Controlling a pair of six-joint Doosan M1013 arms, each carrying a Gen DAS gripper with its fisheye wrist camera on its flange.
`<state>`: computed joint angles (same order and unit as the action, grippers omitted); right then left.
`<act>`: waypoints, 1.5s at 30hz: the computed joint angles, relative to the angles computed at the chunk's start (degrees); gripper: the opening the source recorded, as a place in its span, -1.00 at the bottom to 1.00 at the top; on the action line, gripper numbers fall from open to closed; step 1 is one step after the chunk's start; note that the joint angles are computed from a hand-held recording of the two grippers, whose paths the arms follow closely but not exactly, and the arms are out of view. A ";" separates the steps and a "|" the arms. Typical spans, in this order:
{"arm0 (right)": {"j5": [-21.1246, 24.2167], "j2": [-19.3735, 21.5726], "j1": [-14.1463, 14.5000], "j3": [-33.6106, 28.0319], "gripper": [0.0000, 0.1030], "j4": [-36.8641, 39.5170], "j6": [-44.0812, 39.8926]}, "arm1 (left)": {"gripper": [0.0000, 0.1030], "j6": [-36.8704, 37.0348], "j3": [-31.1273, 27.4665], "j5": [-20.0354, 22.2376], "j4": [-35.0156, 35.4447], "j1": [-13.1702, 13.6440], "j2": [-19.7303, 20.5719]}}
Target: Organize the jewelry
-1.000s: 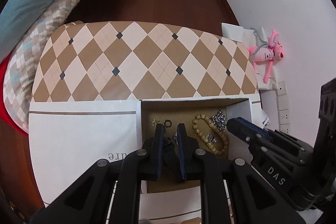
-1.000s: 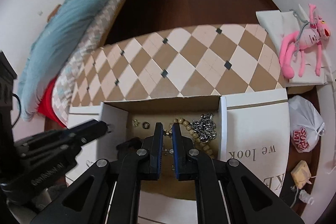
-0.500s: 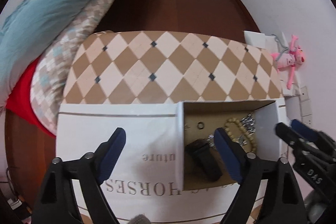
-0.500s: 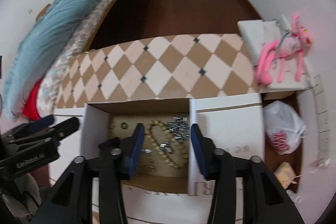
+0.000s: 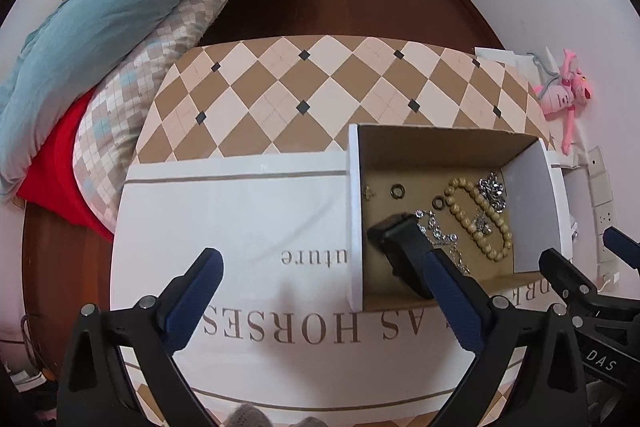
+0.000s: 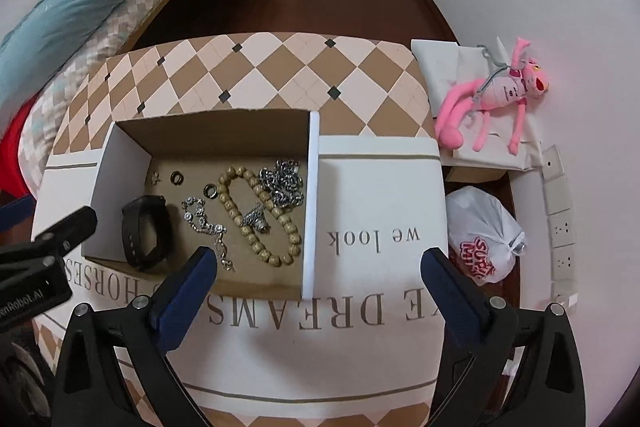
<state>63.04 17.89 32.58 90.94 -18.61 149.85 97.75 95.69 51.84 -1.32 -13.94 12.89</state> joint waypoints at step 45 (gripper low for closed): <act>18.46 -13.87 22.85 -4.66 1.00 -28.26 23.44 | 0.99 6.76 7.05 -2.98 -8.88 4.96 -26.53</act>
